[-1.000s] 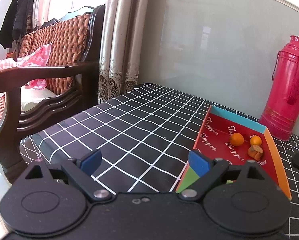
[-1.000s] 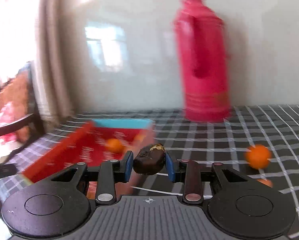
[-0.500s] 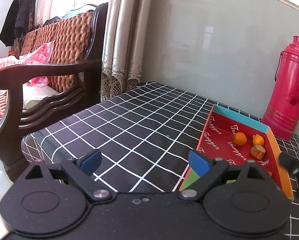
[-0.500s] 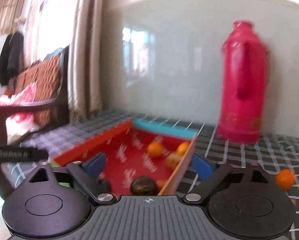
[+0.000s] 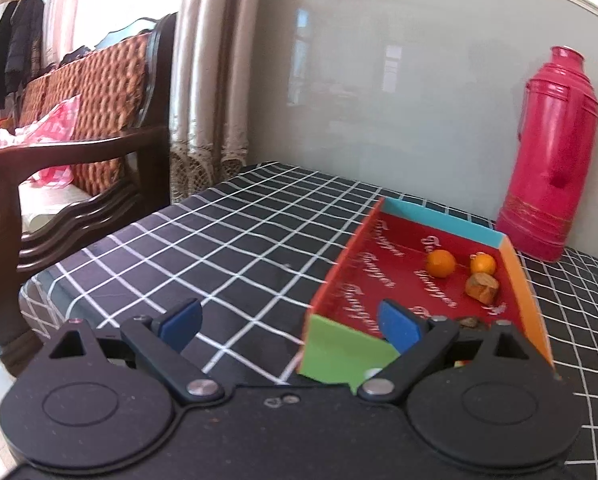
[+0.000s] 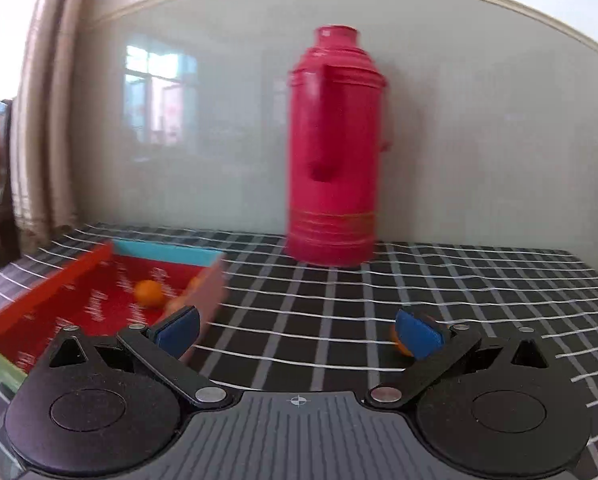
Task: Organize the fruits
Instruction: 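Move the left gripper to the carrot piece and close on it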
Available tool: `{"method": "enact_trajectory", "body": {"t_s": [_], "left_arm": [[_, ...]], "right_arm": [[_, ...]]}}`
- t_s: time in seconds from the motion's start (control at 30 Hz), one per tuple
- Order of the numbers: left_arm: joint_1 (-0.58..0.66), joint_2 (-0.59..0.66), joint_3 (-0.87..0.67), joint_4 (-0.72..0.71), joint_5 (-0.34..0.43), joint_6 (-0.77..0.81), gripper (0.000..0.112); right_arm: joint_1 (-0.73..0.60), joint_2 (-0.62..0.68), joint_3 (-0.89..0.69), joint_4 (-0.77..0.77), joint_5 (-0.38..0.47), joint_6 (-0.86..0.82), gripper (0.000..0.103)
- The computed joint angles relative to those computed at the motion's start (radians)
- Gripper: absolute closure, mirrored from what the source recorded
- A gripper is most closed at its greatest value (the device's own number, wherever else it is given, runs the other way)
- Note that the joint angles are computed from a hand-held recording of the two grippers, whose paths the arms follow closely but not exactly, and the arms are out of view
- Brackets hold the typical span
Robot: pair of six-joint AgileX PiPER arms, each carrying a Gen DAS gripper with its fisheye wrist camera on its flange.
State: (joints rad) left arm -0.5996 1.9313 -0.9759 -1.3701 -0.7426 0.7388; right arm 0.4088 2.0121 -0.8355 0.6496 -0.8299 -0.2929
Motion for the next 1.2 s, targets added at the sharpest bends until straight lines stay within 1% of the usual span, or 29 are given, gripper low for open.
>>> {"method": "enact_trajectory", "body": {"t_s": [0.13, 0.27, 0.37, 0.53, 0.63, 0.67, 0.8, 0.9, 0.93, 1.0, 1.13, 1.2], "left_arm": [[-0.047, 0.027, -0.036, 0.012, -0.027, 0.004, 0.024], [-0.108, 0.061, -0.072, 0.064, -0.070, -0.008, 0.023], [-0.149, 0.091, -0.104, 0.108, -0.091, -0.010, 0.021], [-0.201, 0.152, -0.179, 0.171, -0.064, 0.013, 0.021], [-0.220, 0.191, -0.231, 0.198, -0.026, 0.033, 0.021], [-0.223, 0.203, -0.252, 0.203, -0.002, 0.039, 0.021], [-0.239, 0.246, -0.318, 0.196, 0.055, 0.069, 0.021], [-0.244, 0.278, -0.373, 0.203, 0.113, 0.080, 0.022], [-0.245, 0.290, -0.396, 0.198, 0.133, 0.091, 0.024], [-0.252, 0.319, -0.444, 0.177, 0.169, 0.132, 0.027], [-0.264, 0.380, -0.553, 0.115, 0.239, 0.231, 0.033], [-0.266, 0.415, -0.618, 0.055, 0.277, 0.301, 0.034]], "right_arm": [[-0.020, -0.014, 0.037, 0.065, -0.029, -0.053, 0.000], [-0.051, -0.033, 0.092, 0.093, -0.068, -0.051, 0.000], [-0.073, -0.040, 0.118, 0.151, -0.102, -0.068, 0.000], [-0.108, -0.029, 0.136, 0.307, -0.176, -0.116, 0.000], [-0.129, -0.027, 0.155, 0.374, -0.220, -0.127, 0.000], [-0.136, -0.027, 0.162, 0.387, -0.231, -0.128, 0.000], [-0.161, -0.015, 0.165, 0.457, -0.261, -0.160, 0.000], [-0.181, -0.017, 0.185, 0.459, -0.275, -0.162, 0.000], [-0.186, -0.021, 0.198, 0.453, -0.280, -0.154, 0.000], [-0.191, -0.021, 0.209, 0.455, -0.294, -0.144, 0.000], [-0.198, 0.007, 0.220, 0.488, -0.364, -0.132, 0.000], [-0.205, 0.015, 0.220, 0.505, -0.380, -0.130, 0.000]]}}
